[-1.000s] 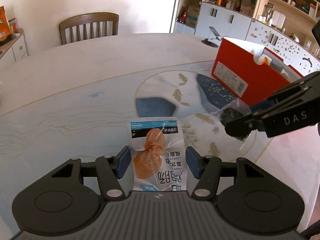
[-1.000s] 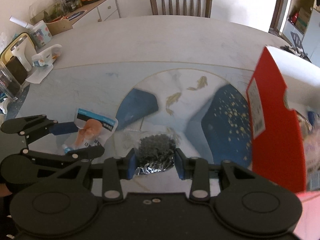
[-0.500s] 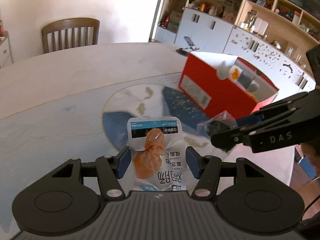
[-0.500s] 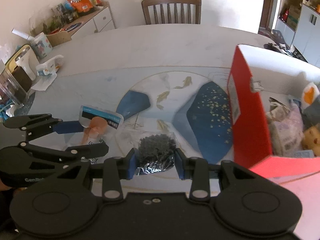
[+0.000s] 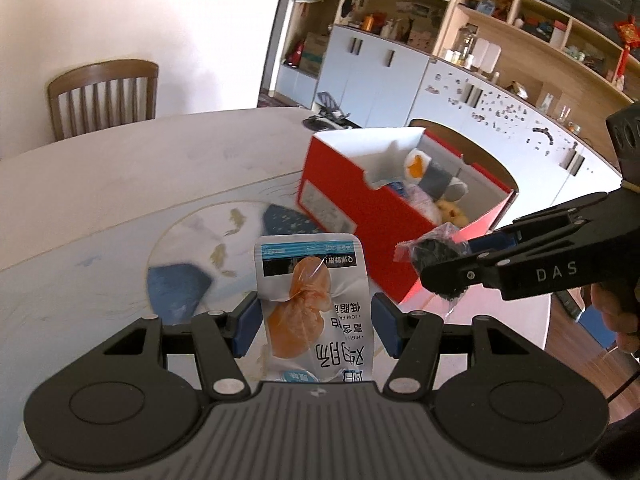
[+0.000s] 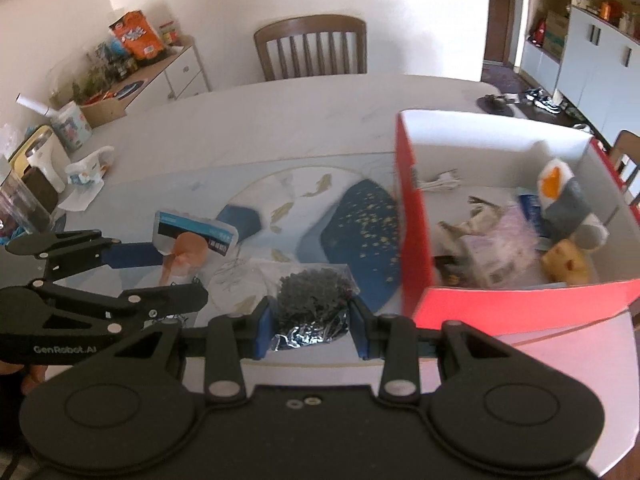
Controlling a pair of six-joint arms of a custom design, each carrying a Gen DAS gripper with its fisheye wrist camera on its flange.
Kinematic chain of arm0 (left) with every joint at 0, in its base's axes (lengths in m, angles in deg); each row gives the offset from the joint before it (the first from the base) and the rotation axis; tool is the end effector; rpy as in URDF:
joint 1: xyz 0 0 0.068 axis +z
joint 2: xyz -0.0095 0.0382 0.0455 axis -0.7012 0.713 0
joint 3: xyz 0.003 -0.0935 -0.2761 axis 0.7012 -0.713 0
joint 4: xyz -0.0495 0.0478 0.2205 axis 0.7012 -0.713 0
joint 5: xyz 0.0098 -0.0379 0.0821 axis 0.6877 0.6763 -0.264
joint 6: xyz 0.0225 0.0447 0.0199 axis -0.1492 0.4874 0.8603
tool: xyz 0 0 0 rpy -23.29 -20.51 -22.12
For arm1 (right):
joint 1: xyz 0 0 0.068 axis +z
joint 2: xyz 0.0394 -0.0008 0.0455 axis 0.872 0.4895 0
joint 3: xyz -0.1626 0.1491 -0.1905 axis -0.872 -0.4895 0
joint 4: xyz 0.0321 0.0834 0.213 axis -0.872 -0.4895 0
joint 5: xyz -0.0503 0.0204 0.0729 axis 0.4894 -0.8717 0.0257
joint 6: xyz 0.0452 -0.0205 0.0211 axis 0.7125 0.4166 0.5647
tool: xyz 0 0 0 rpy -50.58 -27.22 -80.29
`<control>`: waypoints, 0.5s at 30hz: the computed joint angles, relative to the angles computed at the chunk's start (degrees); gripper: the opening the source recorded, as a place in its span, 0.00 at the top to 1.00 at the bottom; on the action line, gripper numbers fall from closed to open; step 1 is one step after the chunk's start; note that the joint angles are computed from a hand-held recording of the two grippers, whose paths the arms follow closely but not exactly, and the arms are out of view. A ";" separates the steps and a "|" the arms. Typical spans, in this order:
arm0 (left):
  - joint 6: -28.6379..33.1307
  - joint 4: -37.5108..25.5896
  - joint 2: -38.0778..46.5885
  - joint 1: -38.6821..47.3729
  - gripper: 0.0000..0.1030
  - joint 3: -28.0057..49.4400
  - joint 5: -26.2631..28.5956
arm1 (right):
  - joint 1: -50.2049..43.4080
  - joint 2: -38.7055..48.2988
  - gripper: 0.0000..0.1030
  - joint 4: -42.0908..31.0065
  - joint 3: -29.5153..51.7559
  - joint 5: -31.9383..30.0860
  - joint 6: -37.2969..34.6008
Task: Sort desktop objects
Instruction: 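Carry the seaweed packet and chicken-picture packet with both tools over the red box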
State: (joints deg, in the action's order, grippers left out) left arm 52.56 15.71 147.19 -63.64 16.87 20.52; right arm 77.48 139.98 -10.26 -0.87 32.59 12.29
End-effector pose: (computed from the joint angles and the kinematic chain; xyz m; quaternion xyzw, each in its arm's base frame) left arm 0.1685 -0.0542 0.1685 -0.0465 0.9037 -0.1015 0.4134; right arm 0.2742 0.0974 0.1729 -0.3448 0.8822 0.1862 0.2612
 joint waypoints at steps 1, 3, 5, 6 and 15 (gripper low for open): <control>-0.08 -0.46 0.28 -0.50 0.43 0.75 -0.14 | -0.75 -0.22 0.64 -0.34 0.20 -0.35 -0.39; -0.36 -0.94 0.98 -1.42 0.43 2.19 -0.48 | -2.31 -0.57 0.64 -0.95 0.57 -0.96 -1.23; -0.56 -1.24 1.74 -2.80 0.43 3.58 -1.45 | -3.73 -0.67 0.64 -1.74 1.21 -1.62 -2.11; -0.65 -1.45 2.16 -3.51 0.43 4.36 -1.86 | -4.43 -0.66 0.64 -2.15 1.56 -2.02 -2.65; -0.69 -1.63 9.43 -7.16 0.43 12.52 -3.39 | -10.72 0.92 0.64 -5.56 5.99 -5.43 -7.26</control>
